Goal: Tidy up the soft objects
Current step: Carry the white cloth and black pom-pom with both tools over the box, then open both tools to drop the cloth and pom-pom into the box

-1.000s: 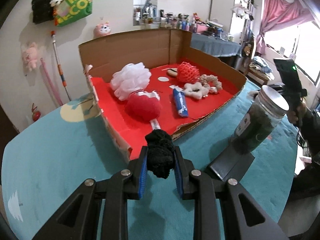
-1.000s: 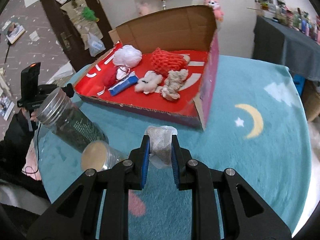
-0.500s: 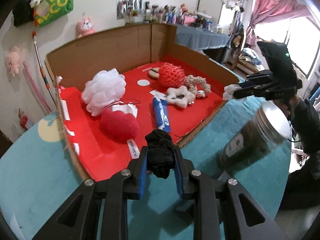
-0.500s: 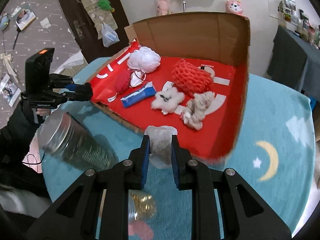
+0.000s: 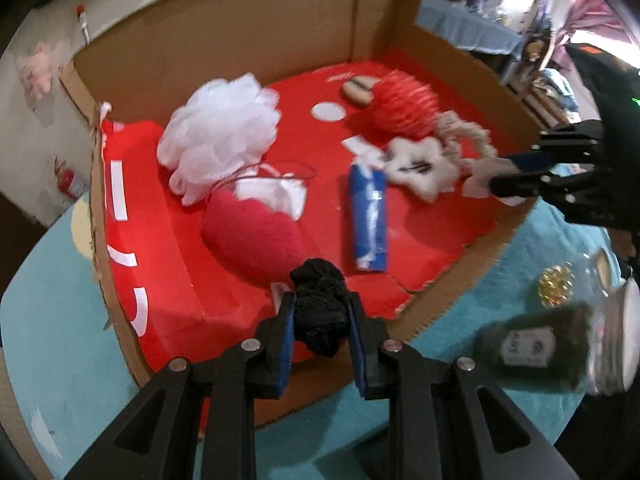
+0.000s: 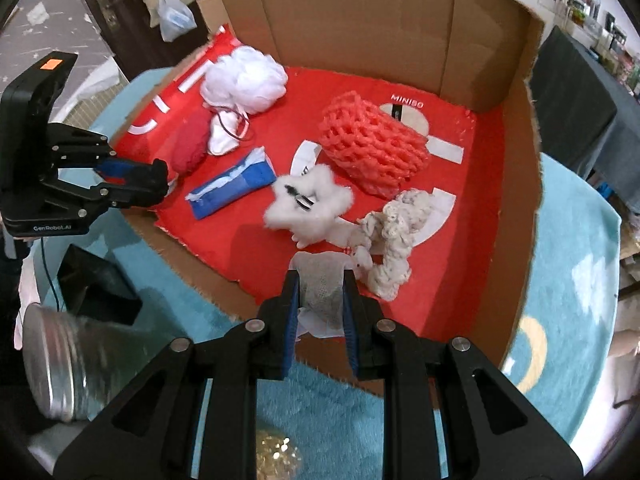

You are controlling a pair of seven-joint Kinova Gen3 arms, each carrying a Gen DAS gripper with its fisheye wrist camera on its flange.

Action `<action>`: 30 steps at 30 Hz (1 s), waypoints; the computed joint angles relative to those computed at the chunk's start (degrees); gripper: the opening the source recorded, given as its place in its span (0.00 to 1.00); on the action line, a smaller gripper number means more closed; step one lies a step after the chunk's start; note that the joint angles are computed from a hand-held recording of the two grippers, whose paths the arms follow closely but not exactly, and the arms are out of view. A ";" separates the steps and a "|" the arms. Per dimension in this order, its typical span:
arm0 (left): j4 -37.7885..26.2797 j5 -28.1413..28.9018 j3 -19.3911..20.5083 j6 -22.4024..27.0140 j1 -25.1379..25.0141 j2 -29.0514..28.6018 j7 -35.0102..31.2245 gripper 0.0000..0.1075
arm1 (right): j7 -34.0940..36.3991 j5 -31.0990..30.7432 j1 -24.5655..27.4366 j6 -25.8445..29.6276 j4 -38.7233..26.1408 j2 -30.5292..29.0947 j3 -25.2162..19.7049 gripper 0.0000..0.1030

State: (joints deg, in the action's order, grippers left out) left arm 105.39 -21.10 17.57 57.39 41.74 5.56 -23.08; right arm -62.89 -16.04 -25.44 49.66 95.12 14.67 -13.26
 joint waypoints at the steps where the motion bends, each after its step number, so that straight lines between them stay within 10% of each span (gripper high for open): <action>1: -0.39 0.19 -0.17 0.70 -0.21 0.62 -0.17 0.24 | -1.69 1.45 -1.07 0.41 -0.80 0.63 0.38 0.18; 24: -2.27 -2.64 -1.32 3.76 1.20 2.68 3.01 0.31 | -8.82 11.65 -6.98 -0.58 -4.09 4.13 0.51 0.20; 27: -2.41 -3.36 -1.45 3.57 1.60 2.81 3.59 0.40 | -9.32 12.20 -7.49 -0.22 -4.23 4.37 0.48 0.28; 30: -2.21 -4.19 -1.38 3.49 2.03 2.32 4.67 0.45 | -9.66 12.44 -7.70 -0.70 -4.24 4.34 0.45 0.59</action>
